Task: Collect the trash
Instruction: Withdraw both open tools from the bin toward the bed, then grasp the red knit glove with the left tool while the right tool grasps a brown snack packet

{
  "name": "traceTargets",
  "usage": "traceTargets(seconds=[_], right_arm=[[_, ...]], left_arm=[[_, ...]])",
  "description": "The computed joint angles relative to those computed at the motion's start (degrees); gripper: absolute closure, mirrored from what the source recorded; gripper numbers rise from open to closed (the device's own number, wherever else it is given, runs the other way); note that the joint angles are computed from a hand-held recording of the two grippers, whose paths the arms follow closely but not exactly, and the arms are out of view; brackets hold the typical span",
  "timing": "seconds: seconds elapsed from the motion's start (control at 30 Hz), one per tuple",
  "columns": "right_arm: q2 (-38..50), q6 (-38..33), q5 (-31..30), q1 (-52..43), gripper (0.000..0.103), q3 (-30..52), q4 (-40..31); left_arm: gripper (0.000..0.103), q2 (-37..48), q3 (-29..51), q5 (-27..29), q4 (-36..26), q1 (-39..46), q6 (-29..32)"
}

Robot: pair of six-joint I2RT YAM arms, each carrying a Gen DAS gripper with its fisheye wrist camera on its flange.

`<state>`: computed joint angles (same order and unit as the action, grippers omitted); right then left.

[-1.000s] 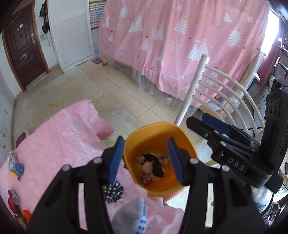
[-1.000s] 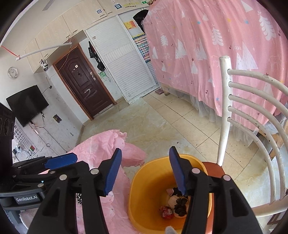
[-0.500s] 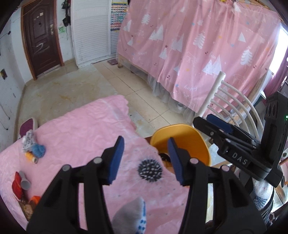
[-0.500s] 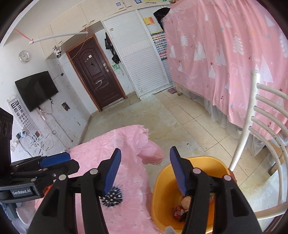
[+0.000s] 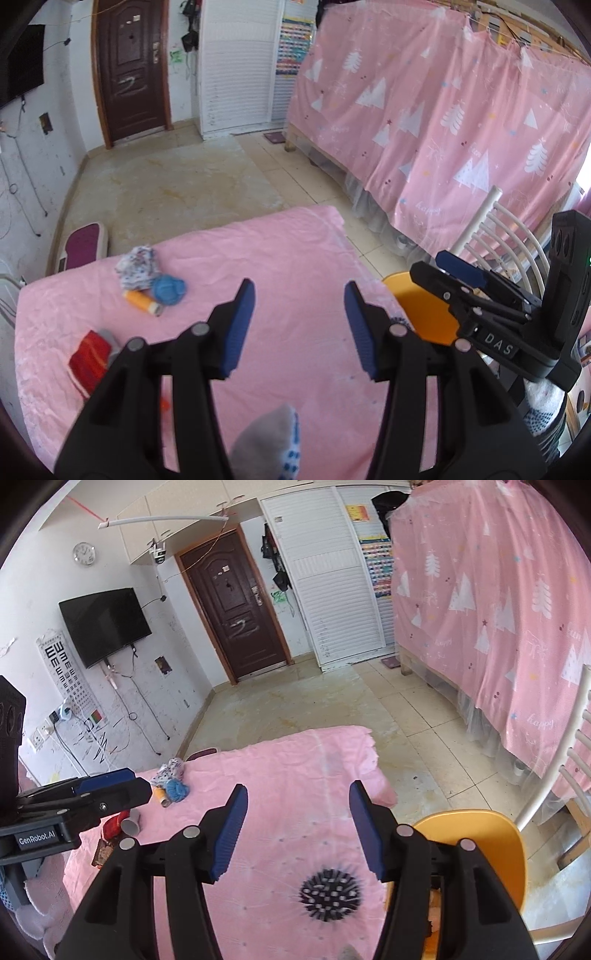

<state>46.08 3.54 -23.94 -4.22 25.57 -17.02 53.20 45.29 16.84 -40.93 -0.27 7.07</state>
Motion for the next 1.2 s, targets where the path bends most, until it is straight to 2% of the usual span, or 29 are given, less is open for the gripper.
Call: traceTargets(seconds=[0.33, 0.57, 0.63, 0.9, 1.2], right_arm=[[6.3, 9.2, 15.3, 22.1, 0.055, 1.8, 6.1], [14.4, 12.2, 21.4, 32.3, 0.054, 5.1, 10.0], [16.8, 12.6, 22.5, 34.4, 0.054, 6.1, 10.9], [24.4, 15.2, 26.3, 43.2, 0.054, 9.2, 13.3], [31.6, 17.7, 29.0, 52.9, 0.05, 11.9, 14.4]], left_arm=[[0.055, 4.2, 1.6, 10.1, -3.4, 23.1, 14.4], [0.055, 10.6, 4.2, 15.5, -5.0, 36.8, 23.8], [0.052, 12.6, 5.0, 16.2, -5.2, 39.4, 25.2], [0.051, 21.1, 7.4, 16.5, -3.8, 46.1, 29.6], [0.051, 29.7, 8.2, 14.9, -1.9, 48.4, 31.5]])
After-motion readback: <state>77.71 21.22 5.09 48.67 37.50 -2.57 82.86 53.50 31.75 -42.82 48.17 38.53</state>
